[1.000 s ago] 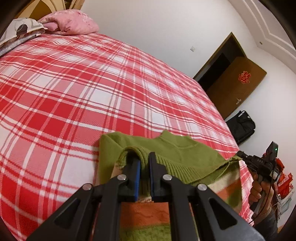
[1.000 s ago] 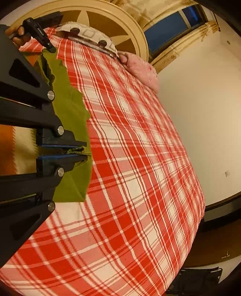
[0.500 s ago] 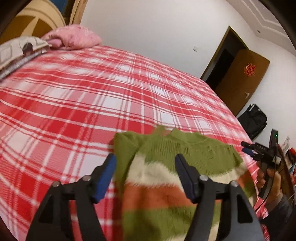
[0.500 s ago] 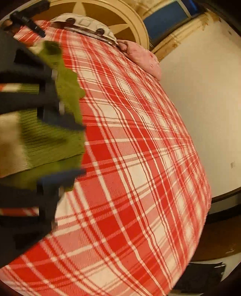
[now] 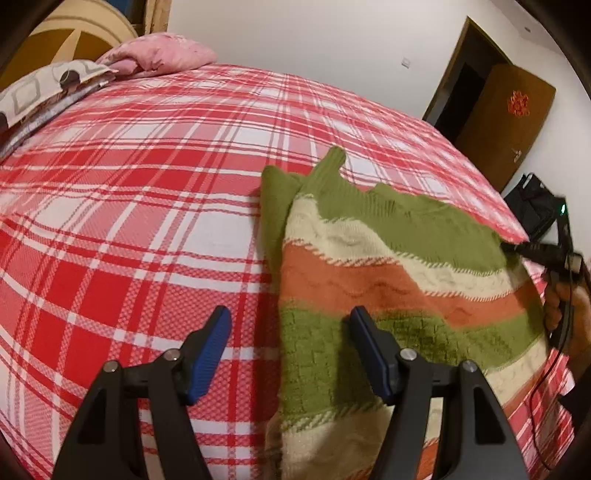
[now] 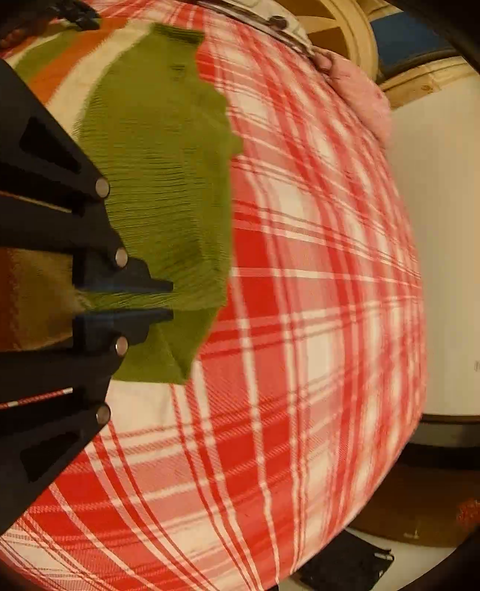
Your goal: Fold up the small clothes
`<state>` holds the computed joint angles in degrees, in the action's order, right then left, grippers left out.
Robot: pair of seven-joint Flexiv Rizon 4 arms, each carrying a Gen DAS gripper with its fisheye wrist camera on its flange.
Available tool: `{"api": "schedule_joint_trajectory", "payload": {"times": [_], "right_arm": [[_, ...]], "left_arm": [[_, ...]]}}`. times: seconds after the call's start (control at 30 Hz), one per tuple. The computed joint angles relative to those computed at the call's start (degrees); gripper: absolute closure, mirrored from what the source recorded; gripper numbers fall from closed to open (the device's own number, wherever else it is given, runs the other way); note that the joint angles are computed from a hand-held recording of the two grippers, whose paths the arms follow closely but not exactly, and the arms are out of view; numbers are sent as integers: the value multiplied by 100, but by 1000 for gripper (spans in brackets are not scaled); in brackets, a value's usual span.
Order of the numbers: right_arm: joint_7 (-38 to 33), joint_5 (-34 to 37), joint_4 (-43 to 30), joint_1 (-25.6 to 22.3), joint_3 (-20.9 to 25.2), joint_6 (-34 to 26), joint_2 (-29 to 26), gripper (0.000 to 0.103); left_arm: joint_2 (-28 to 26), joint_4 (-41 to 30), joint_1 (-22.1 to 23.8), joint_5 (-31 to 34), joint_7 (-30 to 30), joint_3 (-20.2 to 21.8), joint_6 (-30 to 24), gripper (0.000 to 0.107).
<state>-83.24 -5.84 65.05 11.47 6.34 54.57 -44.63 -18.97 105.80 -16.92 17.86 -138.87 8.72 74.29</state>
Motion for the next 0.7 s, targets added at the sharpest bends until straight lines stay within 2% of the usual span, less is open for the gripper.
{"api": "schedule_joint_trajectory", "payload": {"times": [0.1, 0.2, 0.3, 0.37, 0.4, 0.43, 0.5, 0.57, 0.7], "right_arm": [[359, -130, -226, 75, -214, -242, -157, 101], [45, 100, -318, -127, 101, -410, -187, 101], [-251, 629, -36, -407, 468, -260, 92, 100], [-423, 899, 275, -519, 575, -123, 355, 85], [-552, 1014, 423, -583, 638, -128, 489, 57], [-662, 1149, 632, -638, 692, -47, 648, 41], [-981, 1350, 1139, -709, 782, 294, 964, 41], [-1192, 1257, 1603, -626, 704, 392, 1258, 41], [-941, 738, 2373, -292, 267, 499, 1586, 41]], "left_arm": [[-28, -59, -34, 63, 15, 17, -111, 35], [-31, -107, -121, 244, -102, 80, -191, 32], [-2, -77, -150, 377, -236, 103, -166, 32], [-6, -93, -126, 396, -232, 71, -200, 31], [-14, -113, -122, 406, -233, 60, -225, 30], [-8, -111, -120, 420, -248, 56, -231, 30], [-9, -106, -99, 423, -251, 31, -214, 29], [-6, -95, -87, 429, -259, 25, -193, 29], [0, -108, -94, 463, -264, 26, -243, 29]]}}
